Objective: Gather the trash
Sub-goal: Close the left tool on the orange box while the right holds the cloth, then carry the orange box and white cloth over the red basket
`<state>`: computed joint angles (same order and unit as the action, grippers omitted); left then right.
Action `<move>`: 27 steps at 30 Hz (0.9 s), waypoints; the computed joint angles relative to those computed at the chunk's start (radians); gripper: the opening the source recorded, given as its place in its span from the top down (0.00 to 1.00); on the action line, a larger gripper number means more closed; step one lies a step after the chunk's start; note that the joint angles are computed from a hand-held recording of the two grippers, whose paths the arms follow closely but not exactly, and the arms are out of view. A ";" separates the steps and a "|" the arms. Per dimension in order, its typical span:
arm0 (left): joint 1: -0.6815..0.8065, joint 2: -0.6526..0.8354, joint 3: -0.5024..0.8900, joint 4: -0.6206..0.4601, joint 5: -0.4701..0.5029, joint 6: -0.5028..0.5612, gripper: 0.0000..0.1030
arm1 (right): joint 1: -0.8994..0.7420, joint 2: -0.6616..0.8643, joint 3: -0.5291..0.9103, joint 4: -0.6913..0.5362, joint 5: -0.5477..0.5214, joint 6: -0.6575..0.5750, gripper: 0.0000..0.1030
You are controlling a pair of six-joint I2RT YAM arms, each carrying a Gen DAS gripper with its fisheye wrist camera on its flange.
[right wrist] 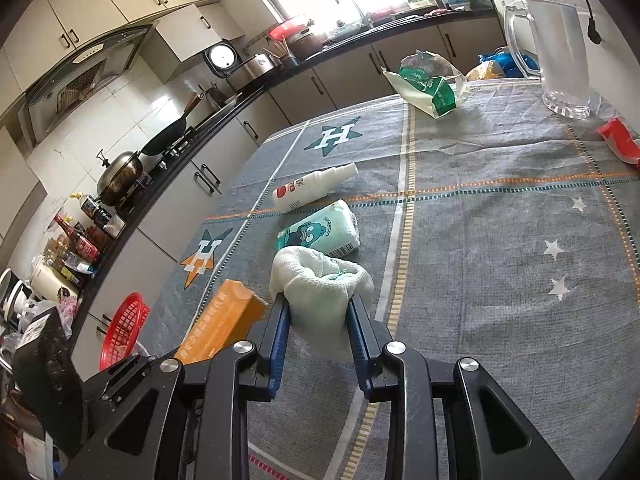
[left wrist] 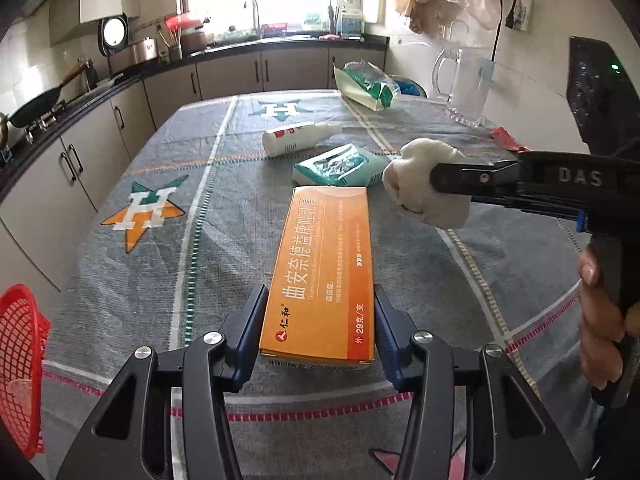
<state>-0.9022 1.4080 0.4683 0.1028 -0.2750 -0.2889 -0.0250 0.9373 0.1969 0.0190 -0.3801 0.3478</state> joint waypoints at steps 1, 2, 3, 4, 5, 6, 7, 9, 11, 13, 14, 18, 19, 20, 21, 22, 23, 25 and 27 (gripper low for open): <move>-0.011 -0.014 -0.007 -0.002 -0.015 0.001 0.52 | 0.001 0.001 0.000 0.001 0.000 0.000 0.69; -0.026 -0.030 -0.014 -0.008 -0.033 0.000 0.52 | 0.000 -0.001 0.000 -0.001 0.001 0.000 0.69; -0.041 -0.044 -0.020 -0.013 -0.051 -0.002 0.52 | 0.000 -0.002 0.000 -0.001 0.000 -0.001 0.69; -0.063 -0.064 -0.027 -0.020 -0.082 -0.004 0.52 | 0.000 -0.001 0.000 0.001 -0.002 -0.002 0.69; -0.076 -0.074 -0.030 -0.023 -0.098 -0.004 0.52 | 0.002 -0.005 0.001 -0.004 0.000 -0.001 0.69; -0.093 -0.097 -0.039 -0.031 -0.117 -0.008 0.52 | 0.004 -0.008 -0.001 -0.005 0.002 -0.002 0.70; -0.104 -0.117 -0.045 -0.040 -0.125 -0.012 0.52 | 0.005 -0.014 -0.001 -0.009 0.003 -0.001 0.70; -0.127 -0.153 -0.056 -0.063 -0.141 -0.022 0.52 | 0.007 -0.022 -0.001 -0.015 0.005 -0.001 0.69; -0.158 -0.190 -0.068 -0.087 -0.171 -0.035 0.52 | 0.007 -0.023 -0.001 -0.016 0.006 -0.001 0.70; -0.181 -0.228 -0.081 -0.110 -0.189 -0.045 0.52 | 0.012 -0.027 -0.001 -0.020 0.009 0.001 0.69; -0.191 -0.246 -0.087 -0.120 -0.195 -0.051 0.52 | 0.016 -0.030 0.000 -0.024 0.010 0.000 0.70; -0.218 -0.303 -0.105 -0.150 -0.213 -0.070 0.52 | 0.043 -0.053 0.000 -0.035 0.026 -0.001 0.70; -0.218 -0.312 -0.109 -0.153 -0.210 -0.071 0.52 | 0.049 -0.056 -0.001 -0.036 0.032 -0.001 0.70; -0.220 -0.320 -0.111 -0.157 -0.211 -0.074 0.52 | 0.051 -0.053 0.000 -0.034 0.035 -0.003 0.70; -0.223 -0.337 -0.115 -0.166 -0.214 -0.078 0.52 | 0.053 -0.052 0.000 -0.033 0.037 -0.004 0.70; -0.226 -0.352 -0.119 -0.174 -0.214 -0.081 0.52 | 0.052 -0.047 0.001 -0.031 0.037 -0.005 0.70; -0.226 -0.368 -0.123 -0.183 -0.211 -0.083 0.52 | 0.050 -0.044 0.002 -0.031 0.036 -0.005 0.70; -0.236 -0.402 -0.131 -0.205 -0.225 -0.091 0.52 | 0.047 -0.042 0.002 -0.030 0.033 -0.007 0.70; -0.239 -0.432 -0.137 -0.226 -0.227 -0.092 0.52 | 0.048 -0.042 0.002 -0.029 0.033 -0.009 0.70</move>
